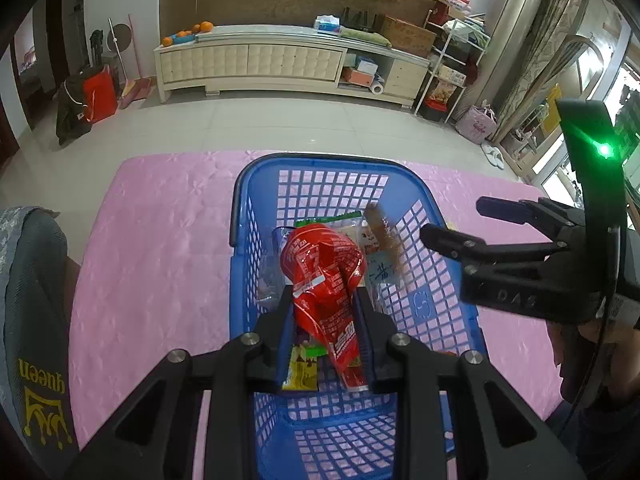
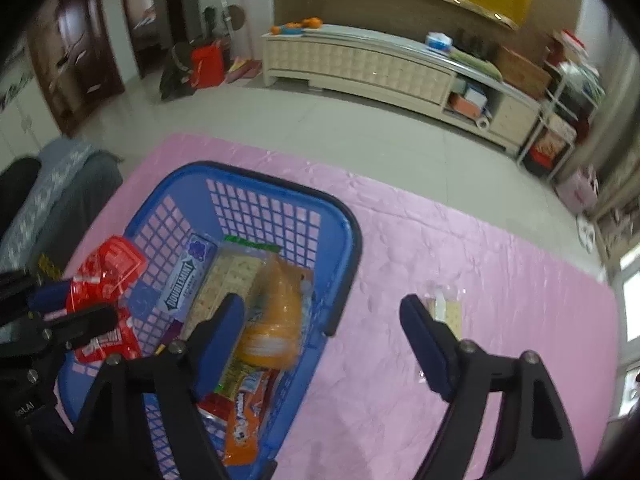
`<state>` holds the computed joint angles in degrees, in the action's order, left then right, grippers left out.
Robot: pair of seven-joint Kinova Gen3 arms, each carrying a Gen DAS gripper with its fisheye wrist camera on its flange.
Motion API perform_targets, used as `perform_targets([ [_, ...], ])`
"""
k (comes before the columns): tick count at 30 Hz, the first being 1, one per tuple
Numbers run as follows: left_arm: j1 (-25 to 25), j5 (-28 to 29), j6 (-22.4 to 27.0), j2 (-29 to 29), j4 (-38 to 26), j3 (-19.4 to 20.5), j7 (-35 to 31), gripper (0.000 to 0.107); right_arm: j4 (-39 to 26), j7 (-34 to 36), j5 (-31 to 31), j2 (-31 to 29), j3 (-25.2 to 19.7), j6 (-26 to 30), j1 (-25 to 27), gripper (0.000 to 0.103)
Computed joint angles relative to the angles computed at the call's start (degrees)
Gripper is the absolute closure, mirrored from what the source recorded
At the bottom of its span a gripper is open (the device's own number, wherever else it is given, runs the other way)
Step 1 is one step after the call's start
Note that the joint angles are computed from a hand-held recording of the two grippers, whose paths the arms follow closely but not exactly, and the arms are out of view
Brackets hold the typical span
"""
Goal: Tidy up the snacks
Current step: 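Open both tools to drop the red and orange packets into the basket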
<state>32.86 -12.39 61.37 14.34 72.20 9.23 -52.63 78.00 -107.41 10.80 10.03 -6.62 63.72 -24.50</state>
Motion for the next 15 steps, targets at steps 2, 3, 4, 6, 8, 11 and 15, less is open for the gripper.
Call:
perform_targets([
  [2, 0.28, -0.21, 0.02, -0.64, 0.56, 0.07, 0.26, 0.082, 0.11, -0.91, -1.18, -0.52, 0.24, 0.49, 0.55, 0.017],
  [3, 0.32, -0.32, 0.09, -0.92, 0.71, 0.13, 0.29, 0.082, 0.07, -0.97, -1.46, -0.73, 0.23, 0.78, 0.73, 0.017],
  [4, 0.51, -0.58, 0.09, -1.39, 1.03, 0.23, 0.48, 0.082, 0.31, -1.3, -1.34, -1.19, 0.17, 0.94, 0.68, 0.017],
  [6, 0.64, -0.9, 0.16, -1.96, 1.25, 0.49, 0.61, 0.082, 1.02, -2.23, -0.64, -2.28, -0.1, 1.05, 0.37, 0.017],
  [8, 0.99, -1.36, 0.73, -2.46, 1.06, 0.87, 0.66, 0.082, 1.88, -2.94, 0.07, -3.67, -0.64, 1.14, -0.08, 0.017],
  [11, 1.45, -1.91, 1.19, -3.03, 0.76, 1.41, 0.59, 0.082, 2.08, -2.71, -0.04, -4.65, -1.27, 1.66, -0.14, 0.017],
  [15, 1.92, -2.34, 1.62, -3.49, 0.55, 1.88, 0.33, 0.082, 3.2, -3.98, 0.19, -6.33, -1.9, 2.05, -0.21, 0.017],
])
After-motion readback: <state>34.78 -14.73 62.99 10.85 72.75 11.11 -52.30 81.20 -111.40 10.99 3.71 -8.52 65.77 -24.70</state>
